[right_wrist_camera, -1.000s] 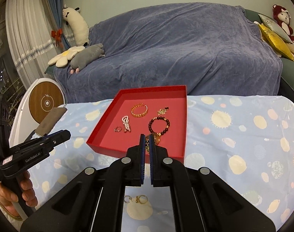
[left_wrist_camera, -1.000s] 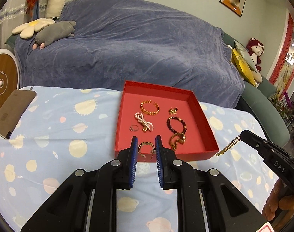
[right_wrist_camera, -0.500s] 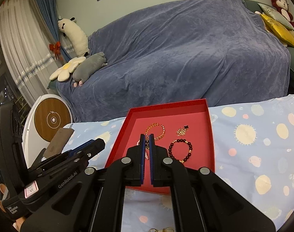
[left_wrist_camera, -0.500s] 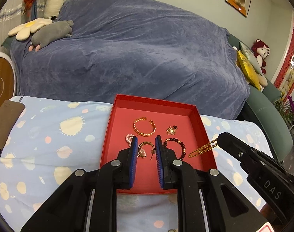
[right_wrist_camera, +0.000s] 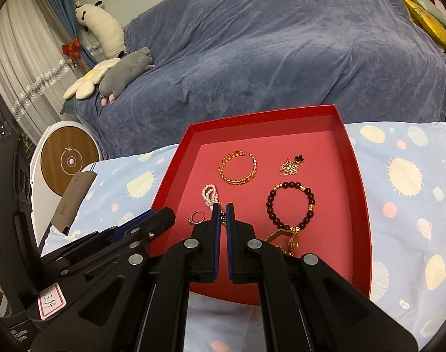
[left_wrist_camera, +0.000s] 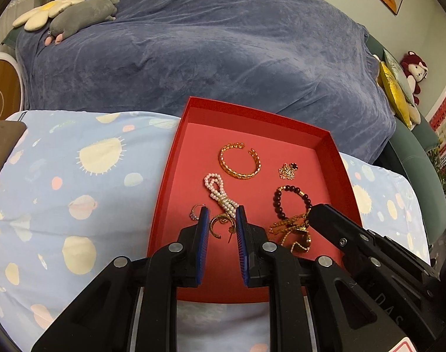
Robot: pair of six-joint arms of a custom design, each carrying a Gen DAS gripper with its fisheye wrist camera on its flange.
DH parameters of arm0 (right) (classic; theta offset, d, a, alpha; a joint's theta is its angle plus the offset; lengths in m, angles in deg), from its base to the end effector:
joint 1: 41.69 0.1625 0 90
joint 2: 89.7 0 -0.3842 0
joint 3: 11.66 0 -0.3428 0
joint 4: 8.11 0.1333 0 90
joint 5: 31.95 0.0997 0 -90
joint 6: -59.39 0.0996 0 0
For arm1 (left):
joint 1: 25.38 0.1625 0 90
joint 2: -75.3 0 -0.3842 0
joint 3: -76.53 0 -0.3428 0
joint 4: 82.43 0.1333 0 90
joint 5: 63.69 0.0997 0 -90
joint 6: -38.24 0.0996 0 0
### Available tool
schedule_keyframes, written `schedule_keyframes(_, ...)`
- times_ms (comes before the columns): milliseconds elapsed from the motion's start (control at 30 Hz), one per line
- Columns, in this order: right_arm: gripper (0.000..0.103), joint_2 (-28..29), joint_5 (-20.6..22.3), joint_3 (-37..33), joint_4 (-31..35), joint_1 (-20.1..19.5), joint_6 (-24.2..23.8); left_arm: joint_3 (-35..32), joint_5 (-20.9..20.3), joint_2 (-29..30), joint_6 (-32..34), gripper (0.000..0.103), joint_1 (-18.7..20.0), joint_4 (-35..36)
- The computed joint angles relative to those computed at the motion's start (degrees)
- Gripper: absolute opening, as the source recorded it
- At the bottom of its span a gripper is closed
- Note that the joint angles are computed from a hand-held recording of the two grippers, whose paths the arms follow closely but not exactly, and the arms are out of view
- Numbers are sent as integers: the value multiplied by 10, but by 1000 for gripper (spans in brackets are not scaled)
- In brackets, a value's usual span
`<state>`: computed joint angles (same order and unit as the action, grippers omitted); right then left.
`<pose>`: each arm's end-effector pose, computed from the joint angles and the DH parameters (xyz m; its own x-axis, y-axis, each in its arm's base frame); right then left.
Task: Organize jewelry
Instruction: 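Carry both pieces into the red box and open both tools, then withdraw both tools from the red box toward the gold rings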
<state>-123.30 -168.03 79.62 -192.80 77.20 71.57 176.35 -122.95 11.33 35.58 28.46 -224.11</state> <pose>0.3556 -0.5170 0.0903 -0.8798 0.1910 0.4352 -0.2048 0.6740 -0.7098 -0.1851 -0.5654 0.2518 -0.8017 0.3581 -0.4786 0.5310 0.7942 -0.2953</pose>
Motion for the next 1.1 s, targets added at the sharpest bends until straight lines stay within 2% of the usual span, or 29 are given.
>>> schedule_keyframes(333, 5, 4, 7, 0, -1, -9, -7, -5, 5, 7, -17, 19, 8, 9)
schedule_keyframes(500, 6, 1, 1, 2, -12, -5, -9, 1, 17, 3, -19, 44, 3, -1)
schedule_keyframes(667, 6, -15, -3, 18, -35, 9, -19, 2, 14, -14, -12, 44, -2, -6)
schedule_keyframes(800, 6, -36, -15, 46, -56, 28, -30, 18, 27, -37, 0, 49, -13, -12)
schedule_keyframes(1033, 7, -75, -46, 129, -47, 57, 13, 73, 37, -88, 7, 50, -38, -10)
schedule_keyframes(1100, 7, -84, -51, 154, -23, 64, 37, 97, 39, -107, 11, 59, -47, -7)
